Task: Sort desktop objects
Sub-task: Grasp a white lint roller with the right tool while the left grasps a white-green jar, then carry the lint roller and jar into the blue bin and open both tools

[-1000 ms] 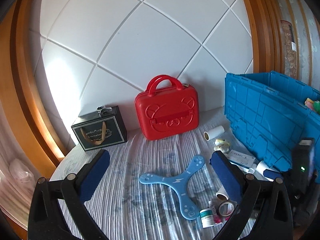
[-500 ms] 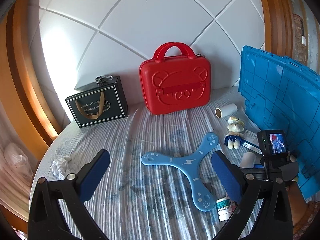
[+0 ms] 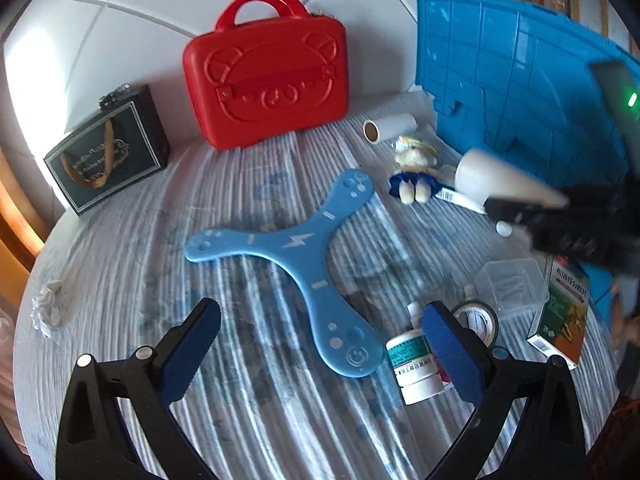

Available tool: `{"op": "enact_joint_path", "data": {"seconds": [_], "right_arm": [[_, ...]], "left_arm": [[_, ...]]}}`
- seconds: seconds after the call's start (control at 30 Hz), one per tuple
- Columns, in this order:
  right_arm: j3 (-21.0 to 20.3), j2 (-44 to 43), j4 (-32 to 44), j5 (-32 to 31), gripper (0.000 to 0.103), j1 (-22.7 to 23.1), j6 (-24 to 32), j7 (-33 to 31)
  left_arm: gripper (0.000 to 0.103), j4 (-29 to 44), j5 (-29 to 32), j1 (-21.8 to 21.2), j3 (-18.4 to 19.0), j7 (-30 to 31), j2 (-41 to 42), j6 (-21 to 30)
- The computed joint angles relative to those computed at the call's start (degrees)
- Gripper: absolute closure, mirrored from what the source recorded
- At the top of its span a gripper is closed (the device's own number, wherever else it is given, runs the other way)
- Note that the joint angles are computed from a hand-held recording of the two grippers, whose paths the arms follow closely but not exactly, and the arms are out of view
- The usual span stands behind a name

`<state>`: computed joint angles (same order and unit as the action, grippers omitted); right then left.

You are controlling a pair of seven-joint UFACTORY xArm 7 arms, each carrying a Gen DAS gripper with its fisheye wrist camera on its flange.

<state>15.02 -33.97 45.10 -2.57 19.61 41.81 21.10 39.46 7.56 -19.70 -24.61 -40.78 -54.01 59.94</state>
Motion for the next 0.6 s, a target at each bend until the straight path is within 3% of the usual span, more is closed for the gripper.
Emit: {"op": "enact_joint_path", "data": {"seconds": [0.03, 0.07, 0.13, 0.27, 0.4, 0.5, 0.6], "right_arm": [[-0.9, -1.7, -0.1, 0.2, 0.058, 0.0, 0.5, -0.5], [-1.7, -2.5, 0.3, 0.5, 0.058, -0.1, 0.8, -0.9], [-2.1, -4.5, 0.4, 0.4, 0.058, -0.7, 1.2, -1.6], [-2.3, -7.4, -0.5, 1.0, 0.058, -0.8, 1.3, -3.3], [-2.8, -9.5, -1.7, 2.2, 0.058, -0.4, 1.3, -4.9], [-3.0, -10.0, -2.3, 3.3, 0.058, -0.2, 0.9, -5.8], [-3.1, -10.2, -2.5, 4.3, 0.058, 0.2, 0.7, -6.3]], "left_arm": [[0.007, -0.7, -0.7, -0.2, -0.8, -0.8, 1.4, -1.3], [0.02, -1.3, -1.3, -0.6, -1.3, -1.6, 2.6, -2.6], [0.033, -2.1, -3.1, -1.7, -1.6, -3.3, 5.3, -3.8], [0.046, -4.5, -4.9, -4.6, -1.8, -7.5, 7.8, -6.6], [0.052, -4.8, -3.5, -6.6, -2.5, -10.0, 8.3, -6.3], [0.069, -5.2, -2.6, -7.2, -1.7, -10.8, 7.9, -5.9], [0.069, -5.6, -3.8, -9.1, 0.1, -9.4, 7.6, -6.1]]}}
